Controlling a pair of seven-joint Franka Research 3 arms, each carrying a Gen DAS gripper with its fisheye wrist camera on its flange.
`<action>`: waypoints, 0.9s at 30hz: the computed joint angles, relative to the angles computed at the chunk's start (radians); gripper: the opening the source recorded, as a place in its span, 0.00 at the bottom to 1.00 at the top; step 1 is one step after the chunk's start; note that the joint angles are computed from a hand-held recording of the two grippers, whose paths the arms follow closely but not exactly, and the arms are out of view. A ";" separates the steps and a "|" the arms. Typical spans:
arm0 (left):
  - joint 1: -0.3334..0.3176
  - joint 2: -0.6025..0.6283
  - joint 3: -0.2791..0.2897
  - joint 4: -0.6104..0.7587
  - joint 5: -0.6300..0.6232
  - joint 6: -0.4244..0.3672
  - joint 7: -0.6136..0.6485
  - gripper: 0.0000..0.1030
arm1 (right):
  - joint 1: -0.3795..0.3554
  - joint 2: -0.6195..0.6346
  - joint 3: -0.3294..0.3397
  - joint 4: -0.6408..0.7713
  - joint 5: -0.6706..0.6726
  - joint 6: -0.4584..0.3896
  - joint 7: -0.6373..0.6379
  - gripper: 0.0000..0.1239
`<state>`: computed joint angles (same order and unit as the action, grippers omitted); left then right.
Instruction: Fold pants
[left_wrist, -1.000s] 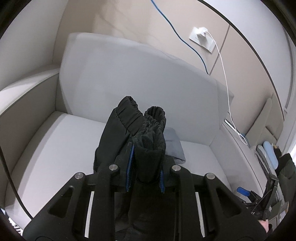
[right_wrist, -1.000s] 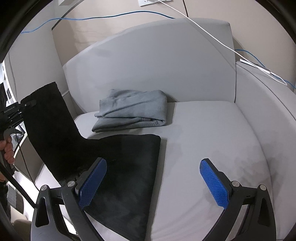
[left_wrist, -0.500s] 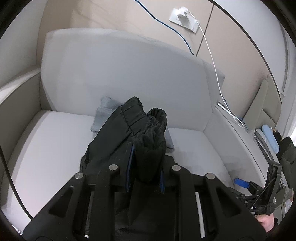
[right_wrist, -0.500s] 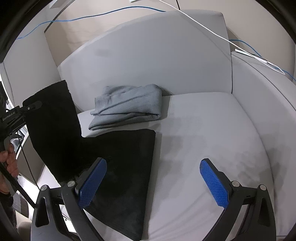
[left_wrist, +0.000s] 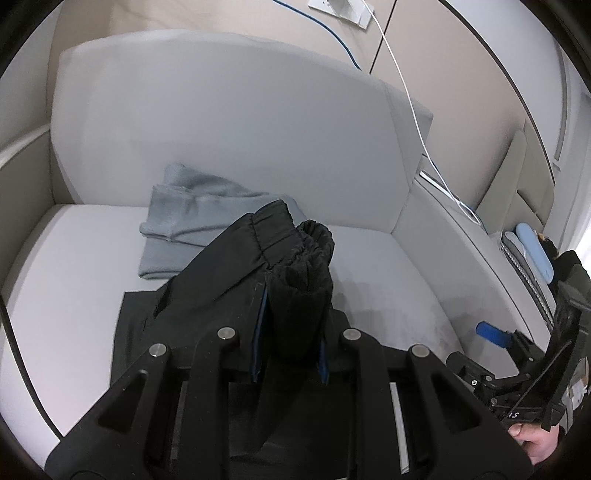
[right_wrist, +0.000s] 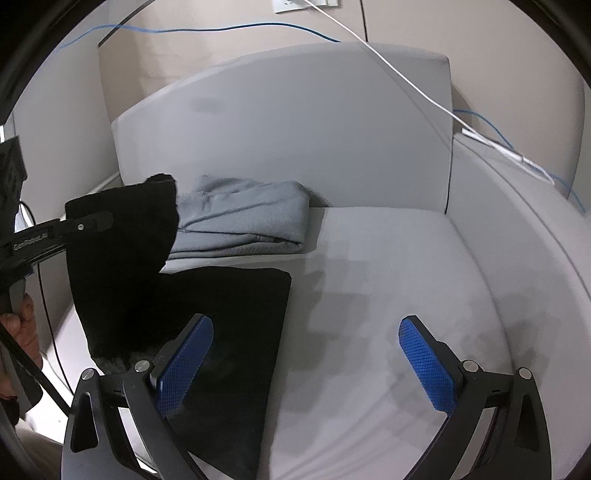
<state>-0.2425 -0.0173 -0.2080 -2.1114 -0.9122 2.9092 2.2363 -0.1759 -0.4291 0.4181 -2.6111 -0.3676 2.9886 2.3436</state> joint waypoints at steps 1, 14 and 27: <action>-0.002 0.004 -0.003 -0.001 0.001 0.003 -0.002 0.18 | -0.011 0.002 0.013 0.008 -0.011 -0.006 0.005 0.83; -0.011 0.081 -0.074 -0.024 0.018 0.063 0.004 0.18 | -0.008 0.017 0.008 0.038 -0.116 -0.063 0.072 0.83; 0.001 0.205 -0.166 -0.073 0.269 0.175 -0.184 0.18 | 0.049 0.050 -0.052 0.059 -0.191 -0.111 0.099 0.83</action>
